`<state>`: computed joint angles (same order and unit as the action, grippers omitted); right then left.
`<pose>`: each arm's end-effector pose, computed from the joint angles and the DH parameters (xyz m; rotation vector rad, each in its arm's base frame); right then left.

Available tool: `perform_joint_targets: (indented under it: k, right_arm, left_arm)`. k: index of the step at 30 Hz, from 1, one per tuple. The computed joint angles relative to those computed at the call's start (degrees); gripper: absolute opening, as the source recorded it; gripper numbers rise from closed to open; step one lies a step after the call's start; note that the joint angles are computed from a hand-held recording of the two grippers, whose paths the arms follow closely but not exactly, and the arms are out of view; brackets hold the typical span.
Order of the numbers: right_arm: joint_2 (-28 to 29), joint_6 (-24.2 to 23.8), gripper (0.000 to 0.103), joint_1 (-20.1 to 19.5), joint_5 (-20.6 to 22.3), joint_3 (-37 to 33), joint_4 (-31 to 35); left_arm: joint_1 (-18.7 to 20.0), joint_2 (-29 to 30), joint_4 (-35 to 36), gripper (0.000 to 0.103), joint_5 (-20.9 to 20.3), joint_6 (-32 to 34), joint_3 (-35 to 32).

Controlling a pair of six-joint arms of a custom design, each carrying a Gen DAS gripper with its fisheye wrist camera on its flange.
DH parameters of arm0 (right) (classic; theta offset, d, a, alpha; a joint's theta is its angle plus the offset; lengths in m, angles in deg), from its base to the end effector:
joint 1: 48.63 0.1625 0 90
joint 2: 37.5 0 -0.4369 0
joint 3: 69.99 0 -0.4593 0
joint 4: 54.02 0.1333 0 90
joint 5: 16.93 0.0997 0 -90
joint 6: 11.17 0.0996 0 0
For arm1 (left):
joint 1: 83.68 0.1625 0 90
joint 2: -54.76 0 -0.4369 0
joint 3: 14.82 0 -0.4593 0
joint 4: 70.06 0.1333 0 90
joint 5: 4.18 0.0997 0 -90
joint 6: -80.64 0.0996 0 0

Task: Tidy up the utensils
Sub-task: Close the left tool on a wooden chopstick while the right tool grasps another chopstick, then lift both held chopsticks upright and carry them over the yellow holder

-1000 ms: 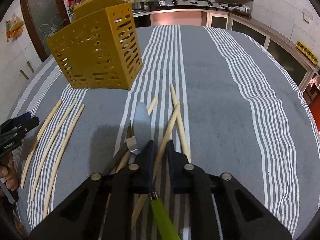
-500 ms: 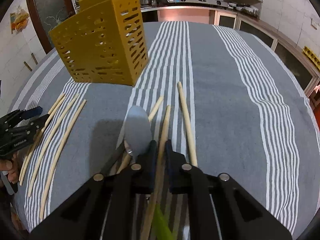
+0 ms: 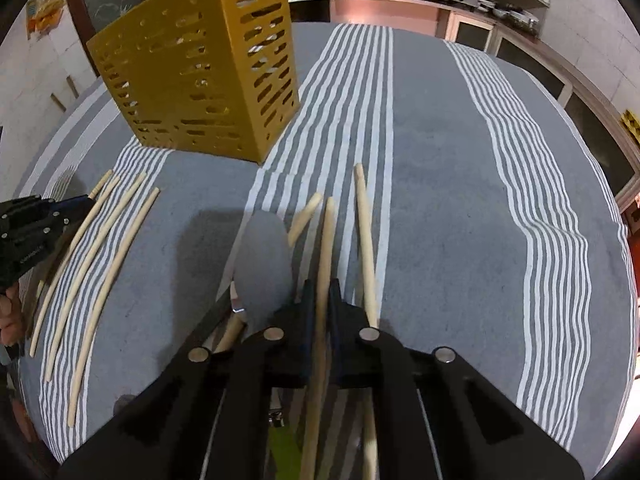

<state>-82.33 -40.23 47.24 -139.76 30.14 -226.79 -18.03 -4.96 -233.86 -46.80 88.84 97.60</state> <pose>0.1503 -0.6866 0.0646 0.5683 -2.3954 0.4425 -0.0657 -0.6463 0.1474 0.4667 2.2727 -0.5689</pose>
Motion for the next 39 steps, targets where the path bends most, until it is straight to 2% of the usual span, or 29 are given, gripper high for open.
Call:
perform_joint_targets:
  k: [5,7,9,12,17,19,20,23,25,31,39]
  right_arm:
    - [-0.28,1.1,0.006,-0.1,0.83,-0.99,2.8]
    - [-0.76,1.58,0.006,-0.12,1.31,-0.37,1.92]
    - [-1.35,1.32,0.006,0.01,1.72,0.71,-0.55]
    - [-3.18,1.4,0.006,0.14,4.62,3.14,-3.88]
    - [-5.65,0.05,0.006,0.96,8.25,6.39,-8.77]
    - [-7.44,-0.69,0.006,1.22,12.1,8.72,-12.36]
    - [-8.01,-1.14,0.006,1.59,12.6,9.57,-14.05]
    - [-9.31,-2.59,0.006,1.69,15.97,11.2,-17.79]
    - [-9.64,-3.28,0.006,2.67,15.47,12.0,-19.8]
    - [-11.57,-3.39,0.006,3.53,18.95,15.07,-23.27]
    - [-13.74,-3.89,0.006,4.5,20.84,18.25,-27.5]
  left_arm:
    - [0.84,-0.67,3.37,0.004,-2.3,-2.86,-1.25]
    - [0.91,-1.06,3.27,0.004,-2.72,-3.11,-1.05]
    - [1.01,-1.79,2.26,0.004,-4.09,-3.18,-0.43]
    - [0.96,-3.07,-0.15,0.004,-5.14,-2.66,0.76]
    - [-0.59,-5.55,-3.57,0.004,-5.33,-2.31,3.23]
    - [-1.45,-6.64,-5.16,0.004,-5.34,-2.27,4.29]
    - [-2.02,-7.41,-6.45,0.004,-5.87,-2.2,5.02]
    - [-3.92,-9.24,-9.82,0.004,-5.48,-1.62,7.16]
    - [-5.32,-10.18,-12.12,0.004,-4.29,-0.65,8.5]
    - [-9.02,-12.62,-18.15,0.004,-2.66,0.91,11.71]
    - [-12.25,-14.92,-20.45,0.005,-0.93,2.11,14.18]
